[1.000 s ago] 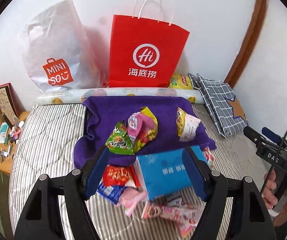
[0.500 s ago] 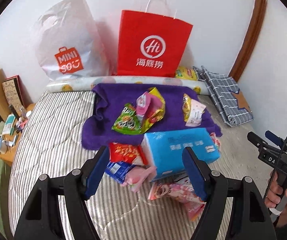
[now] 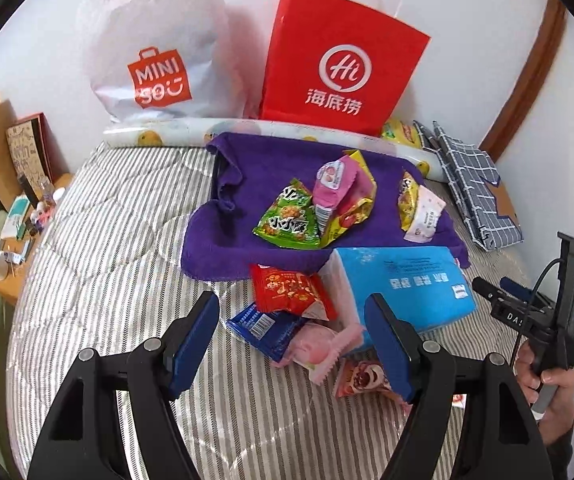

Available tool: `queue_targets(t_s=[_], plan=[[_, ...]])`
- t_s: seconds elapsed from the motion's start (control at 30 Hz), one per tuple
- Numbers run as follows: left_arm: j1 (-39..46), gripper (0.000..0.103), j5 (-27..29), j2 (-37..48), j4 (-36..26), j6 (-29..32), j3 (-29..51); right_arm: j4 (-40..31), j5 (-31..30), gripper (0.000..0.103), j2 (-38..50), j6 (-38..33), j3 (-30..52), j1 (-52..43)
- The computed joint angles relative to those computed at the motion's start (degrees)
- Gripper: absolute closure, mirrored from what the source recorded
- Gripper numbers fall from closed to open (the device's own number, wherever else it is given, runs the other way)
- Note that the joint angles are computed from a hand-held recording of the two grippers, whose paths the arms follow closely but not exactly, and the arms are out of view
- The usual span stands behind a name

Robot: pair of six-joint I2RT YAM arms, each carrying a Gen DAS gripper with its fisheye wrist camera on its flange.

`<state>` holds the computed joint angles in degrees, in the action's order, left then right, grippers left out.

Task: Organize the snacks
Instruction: 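Reach the right tool to the red-and-white packet on the bed and close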

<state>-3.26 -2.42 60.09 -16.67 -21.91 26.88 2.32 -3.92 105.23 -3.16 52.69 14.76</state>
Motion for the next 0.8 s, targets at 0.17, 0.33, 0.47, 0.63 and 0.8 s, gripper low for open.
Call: queue_targets(t_s=[0.17,0.33,0.47,0.63,0.8], plan=[[1.3,0.029,2.1,5.9,3.9,0.5,0.4,-2.0,-5.8,0.03,4.6,-1.1,4.1,-1.7],[1.9,0.029,4.1,9.2,5.9,0.3,1.2,-4.6,-11.0,0.03,8.3,-1.9,8.4,-3.2],[1.2,0.029,3.4,11.8,6.4,0.2,2.4,-6.9,-14.0,0.03,11.0,-2.1,11.8,-3.7],[0.8,0.029,3.1,12.8,6.7,0.2,3.0,-6.6,-16.8,0.039,12.4,-2.4,12.8,-4.4],[1.0,0.029,4.4,13.3,6.6,-0.5,3.2,-6.4,-18.1,0.06,11.3,-3.5,11.9,-4.1]])
